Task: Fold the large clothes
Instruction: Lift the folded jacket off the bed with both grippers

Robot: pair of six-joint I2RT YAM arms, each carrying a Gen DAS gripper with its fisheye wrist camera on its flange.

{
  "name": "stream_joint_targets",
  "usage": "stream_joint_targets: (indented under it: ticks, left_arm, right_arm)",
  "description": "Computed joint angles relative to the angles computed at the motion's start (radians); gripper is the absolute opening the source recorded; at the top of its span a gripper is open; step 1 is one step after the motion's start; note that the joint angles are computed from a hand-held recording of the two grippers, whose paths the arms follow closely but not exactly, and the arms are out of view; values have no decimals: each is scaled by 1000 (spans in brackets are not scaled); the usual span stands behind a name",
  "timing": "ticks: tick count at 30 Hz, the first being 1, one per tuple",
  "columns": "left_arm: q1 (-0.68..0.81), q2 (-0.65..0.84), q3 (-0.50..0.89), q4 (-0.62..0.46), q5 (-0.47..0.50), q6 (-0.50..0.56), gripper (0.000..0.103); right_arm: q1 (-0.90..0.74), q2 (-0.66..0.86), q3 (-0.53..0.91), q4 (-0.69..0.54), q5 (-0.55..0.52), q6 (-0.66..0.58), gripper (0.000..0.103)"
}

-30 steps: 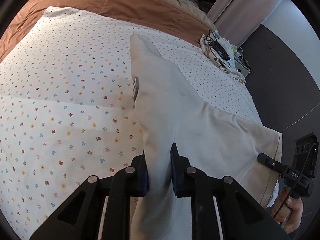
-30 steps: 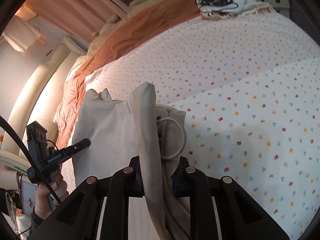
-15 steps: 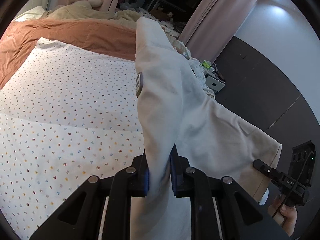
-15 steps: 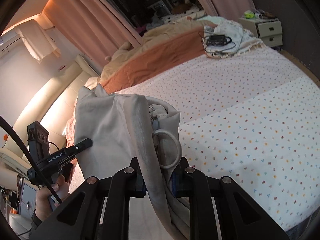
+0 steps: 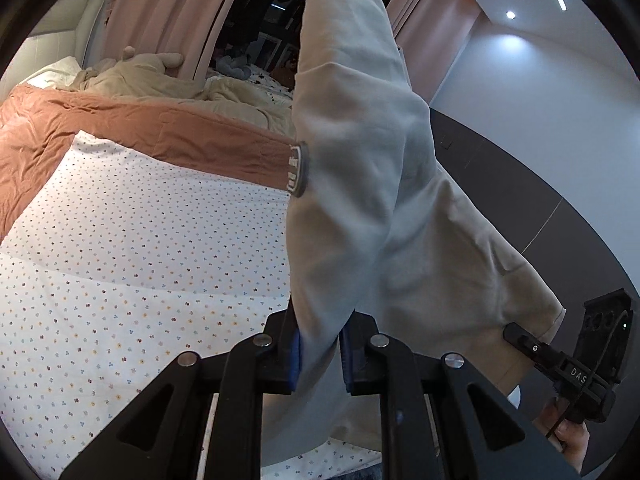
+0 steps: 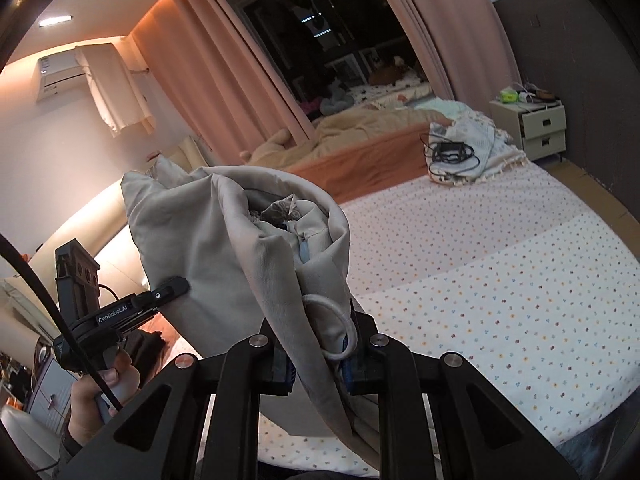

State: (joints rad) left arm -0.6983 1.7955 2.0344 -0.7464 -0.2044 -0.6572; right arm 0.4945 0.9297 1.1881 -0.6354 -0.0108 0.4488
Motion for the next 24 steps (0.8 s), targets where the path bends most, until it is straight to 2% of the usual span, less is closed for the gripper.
stream_joint_targets:
  ticks: [5,7,10,14,17,21,24]
  left_arm:
    - [-70,-86,18,-67,-93,2,17]
    - [-101,-120,27,-100,-135,-2,17]
    - [-144,-171,27,-142,-189,-14,17]
    - [-217,-236,19,-192,-277,-30,17]
    - [-266,-274,13,-221,-334,-49,17]
    - [-367,-342,-2,-280,-455,-85,17]
    - [-456,-386,3,-356,-548,-143,17]
  right_arm:
    - [197,-94,3,-59,176,46,13]
    - [242,-118,-4,-65,212,47,13]
    - [424,-156,12,-112,371,77,13]
    - [590,-181,20,-151,513,107,13]
    - [773,-185,41,-202,675,160,13]
    - [888,-169,72,-234,768,174,13]
    - [930,-144,97,-245,790,174,13]
